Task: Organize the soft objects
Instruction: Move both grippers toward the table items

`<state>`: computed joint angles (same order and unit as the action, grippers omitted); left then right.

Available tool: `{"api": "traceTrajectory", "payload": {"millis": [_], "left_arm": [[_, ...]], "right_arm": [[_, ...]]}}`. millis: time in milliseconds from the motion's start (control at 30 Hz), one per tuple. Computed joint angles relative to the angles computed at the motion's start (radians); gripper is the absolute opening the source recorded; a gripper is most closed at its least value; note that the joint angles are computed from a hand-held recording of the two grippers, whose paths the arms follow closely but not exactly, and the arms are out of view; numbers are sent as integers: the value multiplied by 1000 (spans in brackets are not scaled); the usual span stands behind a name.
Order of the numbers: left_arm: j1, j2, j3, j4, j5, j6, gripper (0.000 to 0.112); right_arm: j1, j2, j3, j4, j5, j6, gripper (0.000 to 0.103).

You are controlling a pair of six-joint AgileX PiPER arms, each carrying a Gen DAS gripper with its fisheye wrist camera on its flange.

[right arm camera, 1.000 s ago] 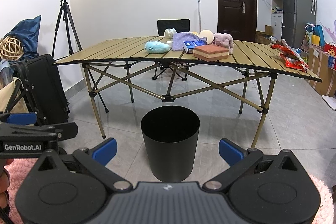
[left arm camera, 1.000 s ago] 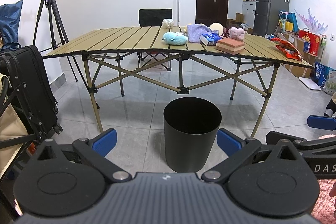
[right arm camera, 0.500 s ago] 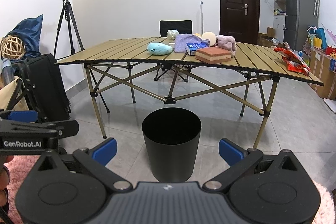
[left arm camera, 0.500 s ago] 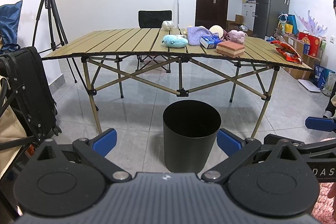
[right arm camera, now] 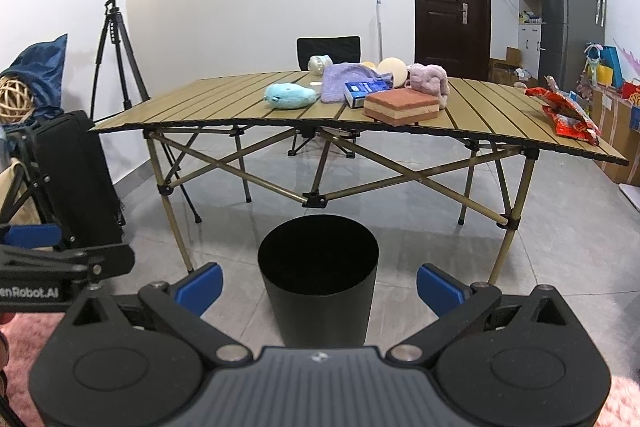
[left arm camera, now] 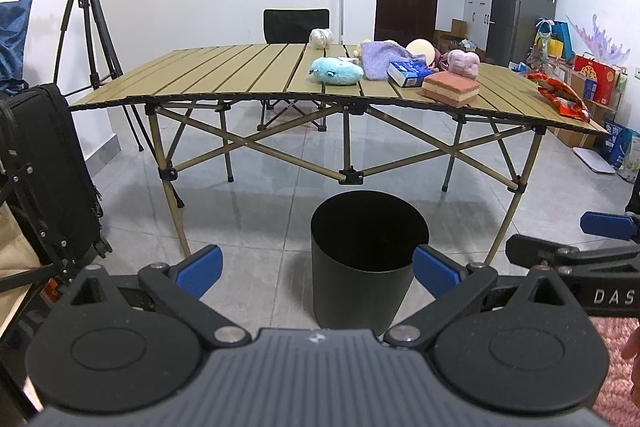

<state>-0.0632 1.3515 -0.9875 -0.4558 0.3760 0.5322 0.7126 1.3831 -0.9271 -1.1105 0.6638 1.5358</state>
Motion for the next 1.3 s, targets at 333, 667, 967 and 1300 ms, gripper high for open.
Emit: {"api": "traceTrajectory", "payload": {"millis": [333, 667, 967, 1300], "left_arm": [[-43, 196, -174, 133, -40, -147, 103], [-73, 427, -479, 268, -14, -303, 103], [-82, 628, -796, 420, 74, -475, 103], [-93, 861, -1188, 521, 239, -601, 103]], "right_arm": [[-218, 108, -84, -65, -236, -33, 103], [-391, 306, -332, 35, -350, -227, 103], [-479, 544, -676, 294, -306, -564, 103], [-505, 888, -1197, 367, -78, -682, 103]]}}
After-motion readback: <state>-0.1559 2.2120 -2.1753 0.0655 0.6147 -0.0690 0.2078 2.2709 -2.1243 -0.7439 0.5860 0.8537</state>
